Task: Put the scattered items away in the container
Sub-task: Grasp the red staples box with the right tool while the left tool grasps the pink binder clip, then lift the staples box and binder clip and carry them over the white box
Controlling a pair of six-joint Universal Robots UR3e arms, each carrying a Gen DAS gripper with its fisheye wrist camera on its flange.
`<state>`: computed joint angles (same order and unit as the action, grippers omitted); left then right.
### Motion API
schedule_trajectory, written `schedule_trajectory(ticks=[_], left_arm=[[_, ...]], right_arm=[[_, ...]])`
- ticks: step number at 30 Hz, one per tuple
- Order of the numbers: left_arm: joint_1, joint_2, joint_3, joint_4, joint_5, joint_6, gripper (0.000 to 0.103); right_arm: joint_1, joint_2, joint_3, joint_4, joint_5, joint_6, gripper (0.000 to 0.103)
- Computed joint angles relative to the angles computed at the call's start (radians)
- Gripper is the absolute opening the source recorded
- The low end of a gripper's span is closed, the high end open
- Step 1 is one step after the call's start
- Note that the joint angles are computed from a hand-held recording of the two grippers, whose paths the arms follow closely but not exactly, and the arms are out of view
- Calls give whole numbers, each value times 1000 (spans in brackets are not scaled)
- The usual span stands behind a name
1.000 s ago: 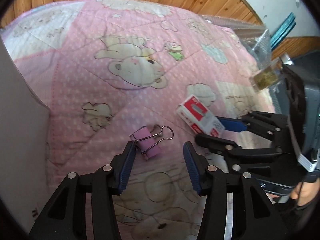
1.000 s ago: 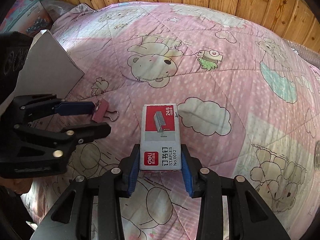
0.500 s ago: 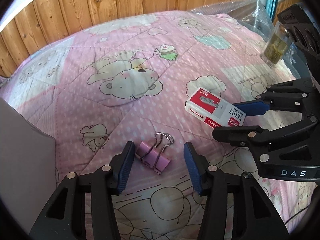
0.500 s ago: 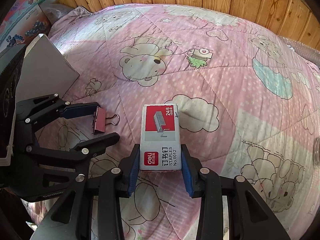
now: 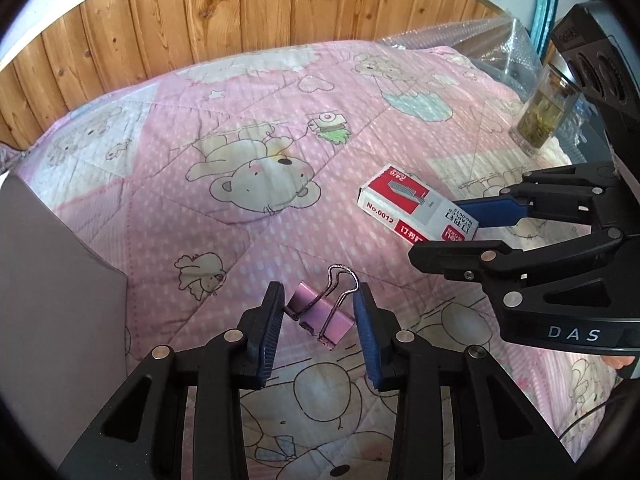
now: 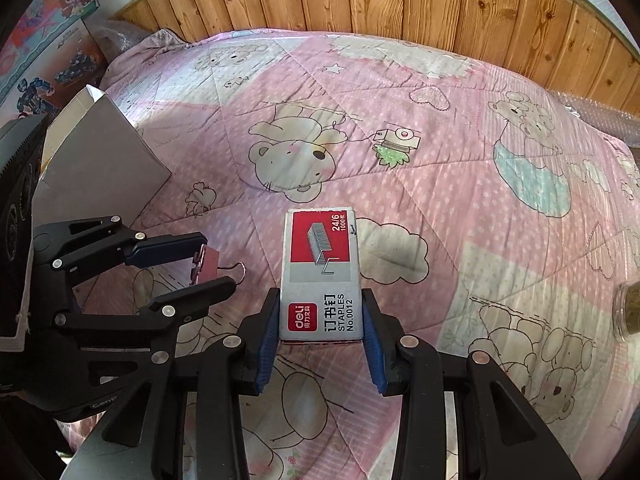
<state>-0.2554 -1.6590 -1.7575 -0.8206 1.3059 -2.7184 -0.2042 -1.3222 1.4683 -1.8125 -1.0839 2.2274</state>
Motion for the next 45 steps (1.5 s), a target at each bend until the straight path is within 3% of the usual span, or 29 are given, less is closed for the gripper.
schedule_trajectory(ticks=[11, 29, 37, 45], left_arm=[[60, 113, 42, -115, -47, -26, 37], [273, 384, 54, -409, -174, 38, 37], [421, 493, 76, -582, -258, 126, 37], [656, 582, 160, -863, -380, 286, 37]], right_arm=[[-11, -101, 15, 67, 44, 12, 39], [-56, -304, 17, 265, 154, -9, 39], [-54, -373, 20, 329, 196, -3, 39], [-34, -450, 24, 397, 241, 0, 39]])
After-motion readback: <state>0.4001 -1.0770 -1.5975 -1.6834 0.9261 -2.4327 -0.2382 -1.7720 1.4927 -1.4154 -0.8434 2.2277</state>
